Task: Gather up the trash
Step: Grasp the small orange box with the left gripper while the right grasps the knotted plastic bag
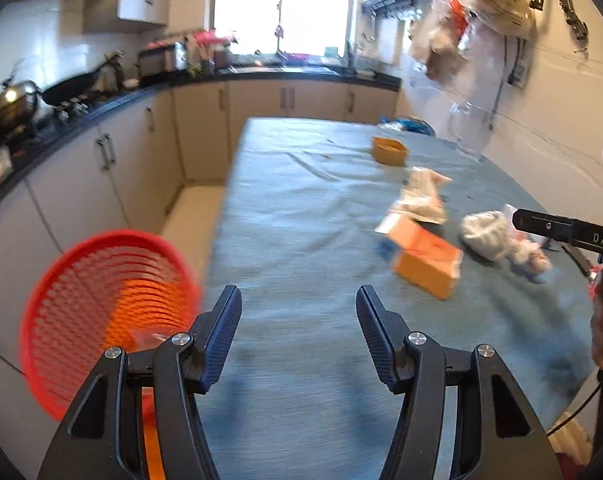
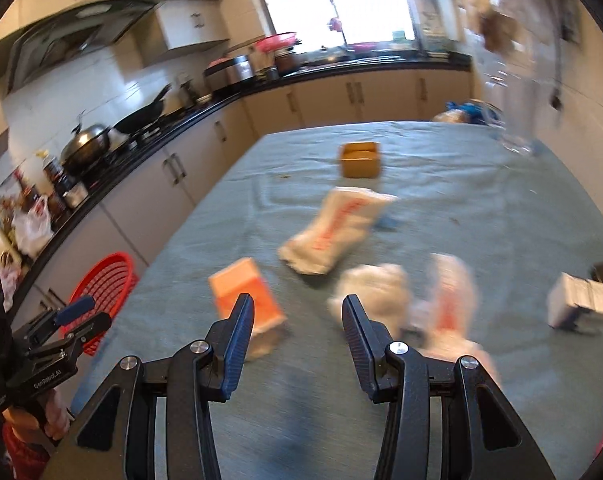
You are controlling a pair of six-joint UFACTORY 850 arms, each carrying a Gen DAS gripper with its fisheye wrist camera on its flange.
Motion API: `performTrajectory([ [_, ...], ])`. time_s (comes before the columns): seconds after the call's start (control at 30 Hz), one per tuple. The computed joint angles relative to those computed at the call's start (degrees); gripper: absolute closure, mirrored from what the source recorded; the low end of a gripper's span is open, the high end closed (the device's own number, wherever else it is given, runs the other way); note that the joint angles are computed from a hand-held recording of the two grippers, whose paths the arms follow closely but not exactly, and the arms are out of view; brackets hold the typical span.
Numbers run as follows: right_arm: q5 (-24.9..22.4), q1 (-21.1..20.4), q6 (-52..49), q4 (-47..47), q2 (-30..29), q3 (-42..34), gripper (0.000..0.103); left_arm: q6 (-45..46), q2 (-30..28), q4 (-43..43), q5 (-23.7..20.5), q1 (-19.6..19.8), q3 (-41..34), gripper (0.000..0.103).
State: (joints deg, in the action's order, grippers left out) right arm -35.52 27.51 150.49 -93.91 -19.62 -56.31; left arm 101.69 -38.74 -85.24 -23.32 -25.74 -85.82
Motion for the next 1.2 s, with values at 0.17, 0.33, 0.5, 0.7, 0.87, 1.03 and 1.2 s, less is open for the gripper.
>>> performTrajectory([
  [0.17,-2.0,-0.1,8.2,-3.4,5.1,7.5,0.053,-17.3,-3.2,14.6,-3.2,-3.0,-5.0,0.044],
  [0.33,-2.8,-0.6,14.7,-7.3,8.4,12.6,0.053,-38.8,-10.4,28.0,-12.3,-3.9,-16.9,0.044],
  [0.5,-4.1,-0.8,18.7,-9.2,10.8,15.9,0.053,-50.7,-17.8,32.2,-21.4,-4.1,-28.5,0.045],
  [0.7,-4.8,-1.0,22.3,-10.8,12.3,18.3,0.053,-58.1,-24.2,34.2,-27.8,-4.8,-38.3,0.076],
  [0.87,-4.4,-1.5,23.5,-11.5,13.0,19.2,0.053,-55.0,-23.6,31.2,-28.5,-5.2,-37.5,0.095],
  [1.03,-1.6,-2.6,21.4,-11.5,12.2,18.2,0.053,-44.3,-16.8,26.1,-23.5,-5.4,-27.6,0.100],
  [1.2,1.9,-3.5,17.4,-10.8,8.7,15.2,0.053,-30.3,-9.4,18.1,-18.3,-5.3,-16.9,0.101],
])
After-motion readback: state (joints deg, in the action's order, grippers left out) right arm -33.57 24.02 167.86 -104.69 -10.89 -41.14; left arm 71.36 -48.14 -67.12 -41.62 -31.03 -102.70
